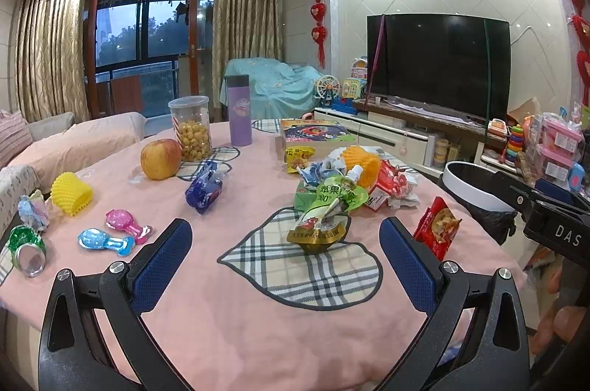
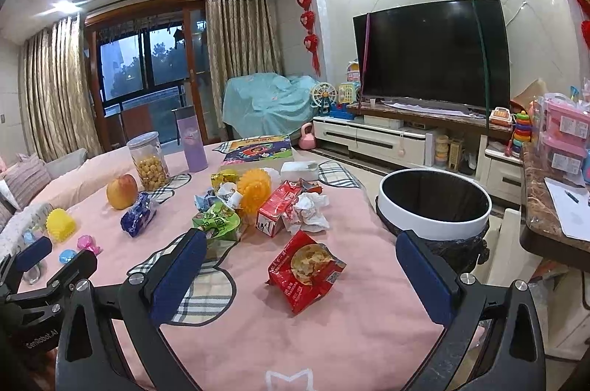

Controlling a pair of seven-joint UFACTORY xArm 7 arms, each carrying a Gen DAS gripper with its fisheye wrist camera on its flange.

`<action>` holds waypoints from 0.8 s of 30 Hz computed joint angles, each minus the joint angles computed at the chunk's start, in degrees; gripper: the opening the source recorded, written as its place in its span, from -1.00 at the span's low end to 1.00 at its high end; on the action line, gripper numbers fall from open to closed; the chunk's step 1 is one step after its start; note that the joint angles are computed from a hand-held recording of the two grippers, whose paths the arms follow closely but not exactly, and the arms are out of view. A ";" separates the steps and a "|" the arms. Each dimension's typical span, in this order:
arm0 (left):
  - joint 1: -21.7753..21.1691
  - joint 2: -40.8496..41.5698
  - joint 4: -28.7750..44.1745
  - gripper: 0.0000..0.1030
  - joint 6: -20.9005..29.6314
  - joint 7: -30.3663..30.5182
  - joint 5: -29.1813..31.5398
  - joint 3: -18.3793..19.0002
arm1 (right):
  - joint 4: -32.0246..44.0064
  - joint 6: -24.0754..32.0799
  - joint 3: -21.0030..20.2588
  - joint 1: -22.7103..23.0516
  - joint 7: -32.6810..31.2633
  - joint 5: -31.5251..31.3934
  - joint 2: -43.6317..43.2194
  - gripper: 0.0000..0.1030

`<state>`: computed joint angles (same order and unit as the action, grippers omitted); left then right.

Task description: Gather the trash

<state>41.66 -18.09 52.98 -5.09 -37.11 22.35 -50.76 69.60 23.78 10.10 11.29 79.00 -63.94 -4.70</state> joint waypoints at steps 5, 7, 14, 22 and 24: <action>0.83 0.17 0.32 1.00 0.14 -0.14 0.29 -0.89 | -0.20 -0.59 -0.19 -0.05 -0.55 0.97 -0.06 1.00; 0.75 0.25 0.44 1.00 0.31 -0.10 0.39 -0.85 | -0.35 -0.99 -0.28 -0.17 -0.81 1.44 -0.10 1.00; 0.75 0.25 0.47 1.00 0.32 -0.39 0.73 -0.87 | -0.33 -1.19 -0.15 -0.35 -1.22 2.03 -0.06 1.00; 0.63 0.36 0.55 1.00 0.49 -0.63 1.11 -0.81 | -0.56 -1.63 -0.17 -0.50 -1.75 2.95 -0.11 1.00; 0.55 0.42 0.56 1.00 0.57 -0.67 1.28 -0.76 | -0.60 -1.82 -0.20 -0.53 -1.89 3.29 -0.03 1.00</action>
<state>42.21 -17.67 53.54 -4.52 -37.78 23.63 -51.51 69.00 21.96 9.90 10.76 77.11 -60.65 -4.73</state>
